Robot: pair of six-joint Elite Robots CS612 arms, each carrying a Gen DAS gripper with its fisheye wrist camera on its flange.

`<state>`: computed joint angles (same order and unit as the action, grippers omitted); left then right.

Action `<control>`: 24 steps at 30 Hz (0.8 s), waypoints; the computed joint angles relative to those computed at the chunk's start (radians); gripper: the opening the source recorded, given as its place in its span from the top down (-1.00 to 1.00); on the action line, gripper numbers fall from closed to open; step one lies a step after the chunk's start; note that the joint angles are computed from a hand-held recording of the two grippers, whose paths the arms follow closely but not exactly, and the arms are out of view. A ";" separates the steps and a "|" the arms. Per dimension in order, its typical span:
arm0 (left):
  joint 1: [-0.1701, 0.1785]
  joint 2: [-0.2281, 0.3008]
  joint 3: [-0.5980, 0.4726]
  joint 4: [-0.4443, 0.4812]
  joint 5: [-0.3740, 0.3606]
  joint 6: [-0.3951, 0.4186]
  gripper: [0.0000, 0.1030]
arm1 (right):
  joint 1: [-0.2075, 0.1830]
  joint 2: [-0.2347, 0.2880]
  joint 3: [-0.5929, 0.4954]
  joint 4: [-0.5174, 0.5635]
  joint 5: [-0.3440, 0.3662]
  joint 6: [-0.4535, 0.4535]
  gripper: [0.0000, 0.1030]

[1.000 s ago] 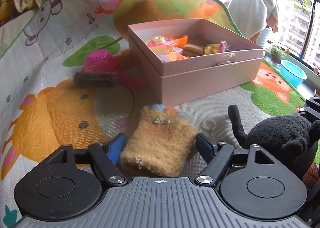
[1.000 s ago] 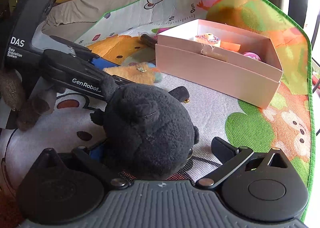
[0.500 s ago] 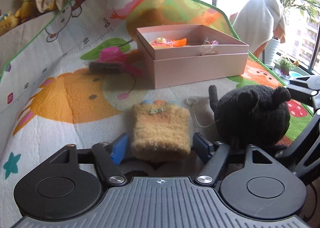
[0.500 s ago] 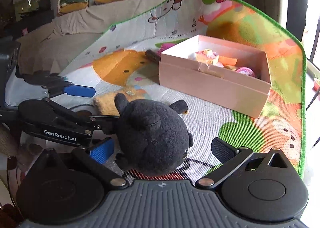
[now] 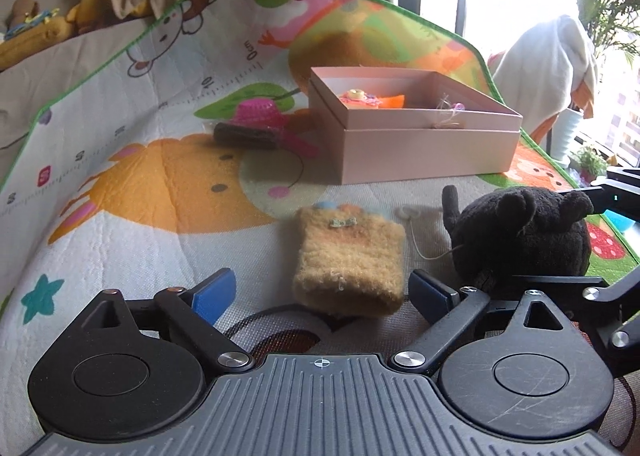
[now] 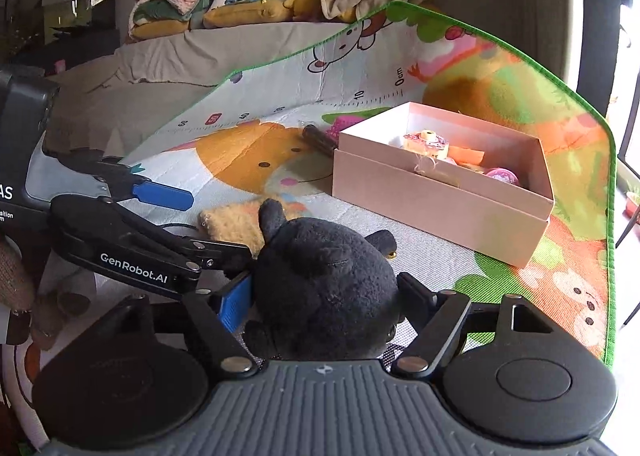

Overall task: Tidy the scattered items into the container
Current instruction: 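Grasp the tan fuzzy mitten with the left tool while the right tool holds the plush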

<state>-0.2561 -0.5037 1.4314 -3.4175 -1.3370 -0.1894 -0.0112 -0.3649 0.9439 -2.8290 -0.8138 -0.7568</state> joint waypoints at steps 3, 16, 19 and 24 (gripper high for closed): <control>0.001 -0.001 -0.001 0.009 -0.004 -0.007 -0.89 | 0.005 -0.008 0.020 -0.033 -0.021 -0.001 -0.42; -0.015 0.006 -0.047 0.095 -0.027 0.127 -0.82 | -0.049 -0.077 0.101 0.002 0.020 0.027 -0.37; -0.012 0.011 -0.061 0.097 -0.058 0.136 -0.48 | -0.056 -0.086 0.125 -0.004 -0.007 0.011 -0.37; -0.007 0.012 -0.068 0.106 -0.074 0.100 -0.20 | -0.059 -0.080 0.130 0.011 -0.037 0.005 -0.42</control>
